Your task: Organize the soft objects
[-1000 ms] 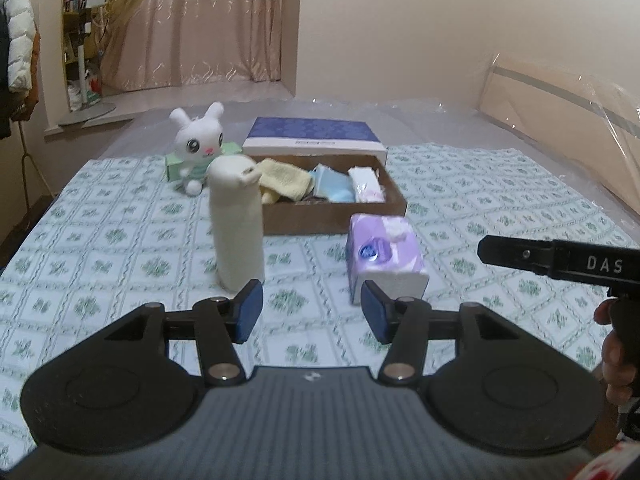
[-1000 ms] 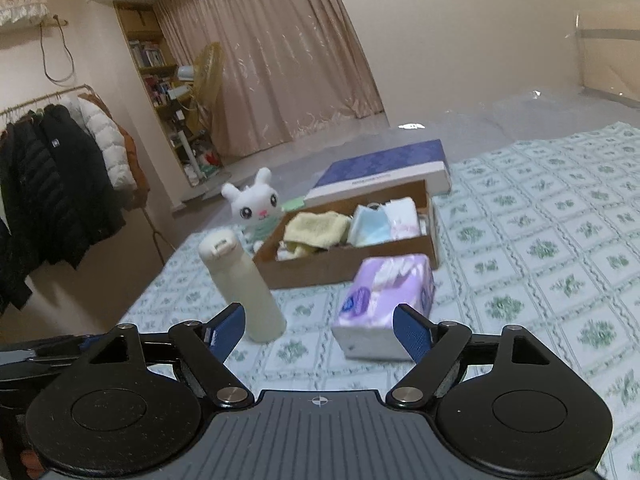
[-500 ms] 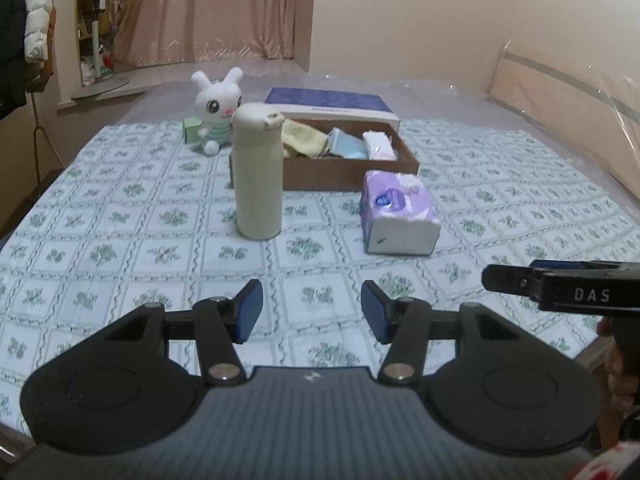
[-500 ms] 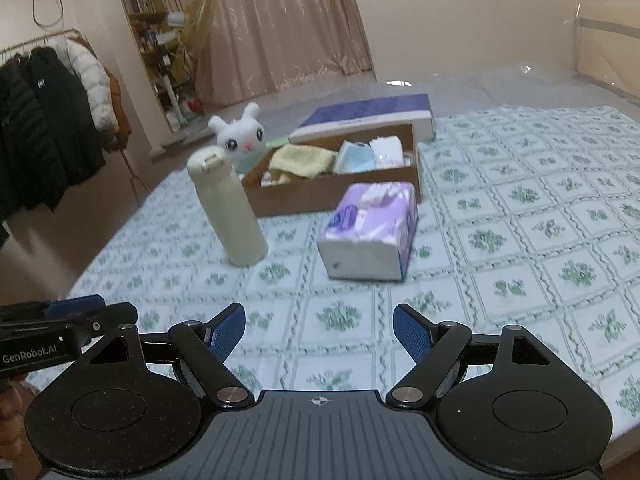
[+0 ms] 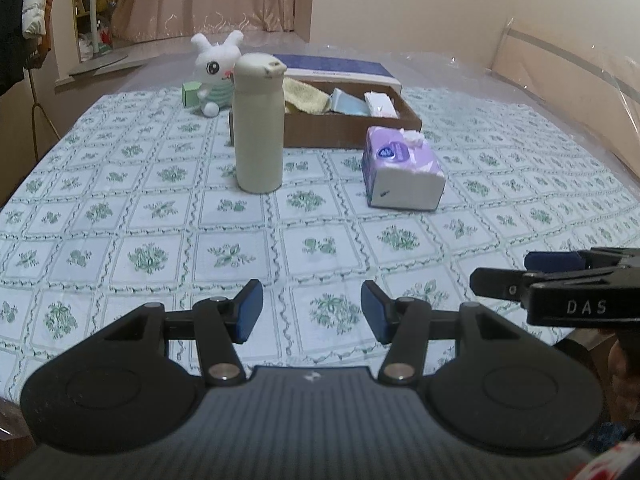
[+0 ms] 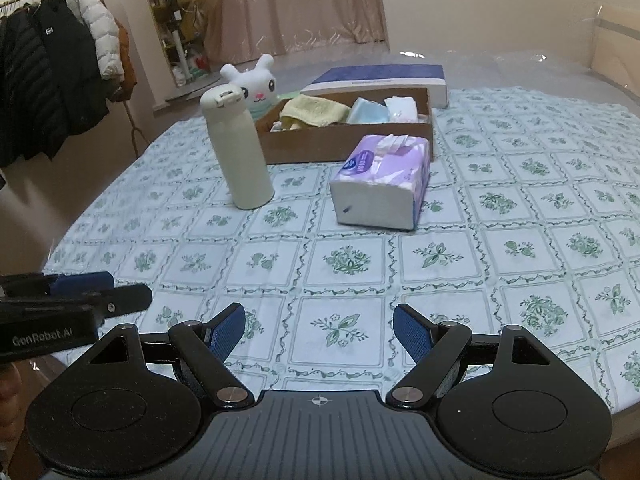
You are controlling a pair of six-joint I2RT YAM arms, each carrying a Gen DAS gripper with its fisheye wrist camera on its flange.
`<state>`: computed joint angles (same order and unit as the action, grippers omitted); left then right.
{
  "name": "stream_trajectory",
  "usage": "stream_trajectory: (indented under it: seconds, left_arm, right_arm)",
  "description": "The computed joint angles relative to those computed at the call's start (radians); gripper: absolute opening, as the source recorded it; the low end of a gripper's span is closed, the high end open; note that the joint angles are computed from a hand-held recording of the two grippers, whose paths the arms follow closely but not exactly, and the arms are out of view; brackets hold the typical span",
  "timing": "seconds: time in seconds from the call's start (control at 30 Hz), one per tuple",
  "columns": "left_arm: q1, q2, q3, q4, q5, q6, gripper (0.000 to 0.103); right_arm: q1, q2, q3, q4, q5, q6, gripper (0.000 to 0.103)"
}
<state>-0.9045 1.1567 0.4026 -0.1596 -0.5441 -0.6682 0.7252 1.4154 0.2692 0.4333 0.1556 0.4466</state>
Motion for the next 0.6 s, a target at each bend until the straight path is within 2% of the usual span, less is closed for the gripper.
stream_trajectory:
  seconds: [0.6]
  left_arm:
    - [0.007, 0.037, -0.007, 0.038, 0.031, 0.013, 0.052]
  right_arm:
    - [0.002, 0.104, 0.037, 0.023, -0.011, -0.001, 0.081]
